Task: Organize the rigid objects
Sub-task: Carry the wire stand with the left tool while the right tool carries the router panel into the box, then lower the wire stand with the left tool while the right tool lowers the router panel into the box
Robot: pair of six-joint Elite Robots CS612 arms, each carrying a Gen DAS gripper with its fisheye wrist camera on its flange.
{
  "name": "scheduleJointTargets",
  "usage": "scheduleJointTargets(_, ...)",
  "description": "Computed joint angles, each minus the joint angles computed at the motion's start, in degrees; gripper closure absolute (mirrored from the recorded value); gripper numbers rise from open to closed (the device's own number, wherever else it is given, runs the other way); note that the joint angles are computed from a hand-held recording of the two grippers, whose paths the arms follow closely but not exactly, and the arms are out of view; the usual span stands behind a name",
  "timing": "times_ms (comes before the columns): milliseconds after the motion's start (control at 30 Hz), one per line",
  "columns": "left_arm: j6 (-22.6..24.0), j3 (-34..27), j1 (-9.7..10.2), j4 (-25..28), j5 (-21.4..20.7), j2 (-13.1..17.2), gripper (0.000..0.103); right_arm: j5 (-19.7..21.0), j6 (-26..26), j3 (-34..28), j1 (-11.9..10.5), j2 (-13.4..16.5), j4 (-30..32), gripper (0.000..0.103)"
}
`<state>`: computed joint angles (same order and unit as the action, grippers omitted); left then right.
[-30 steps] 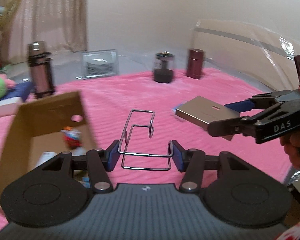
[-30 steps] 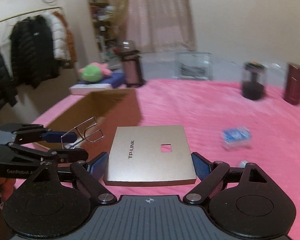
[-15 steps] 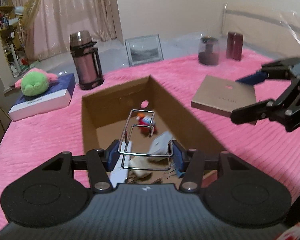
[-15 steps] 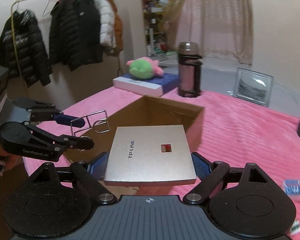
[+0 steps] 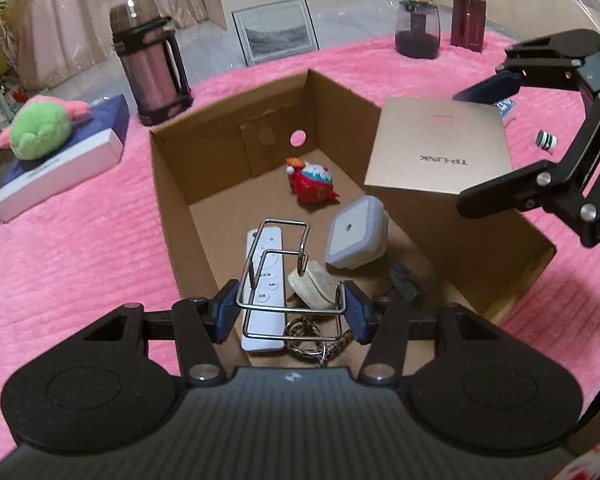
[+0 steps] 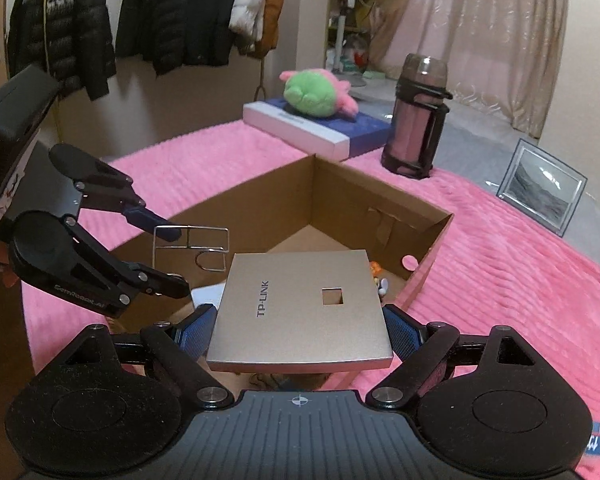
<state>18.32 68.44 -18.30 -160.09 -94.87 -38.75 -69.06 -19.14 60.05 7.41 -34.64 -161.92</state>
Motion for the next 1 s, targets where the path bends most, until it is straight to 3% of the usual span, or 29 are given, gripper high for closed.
scheduleJointTargets(533, 3.87, -5.12, -0.60, 10.14, 1.05, 2.55, 0.054, -3.98, -8.39, -4.76, 1.10, 2.90, 5.35, 0.018)
scheduleJointTargets(767, 5.49, -6.03, -0.65, 12.08, 1.91, 2.81, 0.054, -4.25, -10.67, -5.15, 1.25, 3.12, 6.60, 0.018)
scheduleJointTargets(900, 8.26, -5.22, -1.39, 10.52, 5.05, 2.49, 0.054, -4.83, -12.58, -5.46, 1.47, 3.25, 7.28, 0.018)
scheduleJointTargets(1000, 9.33, -5.81, -1.41, 11.36, 4.23, 2.69, 0.054, -4.88, -12.78, -5.34, 1.46, 3.24, 7.24, 0.018)
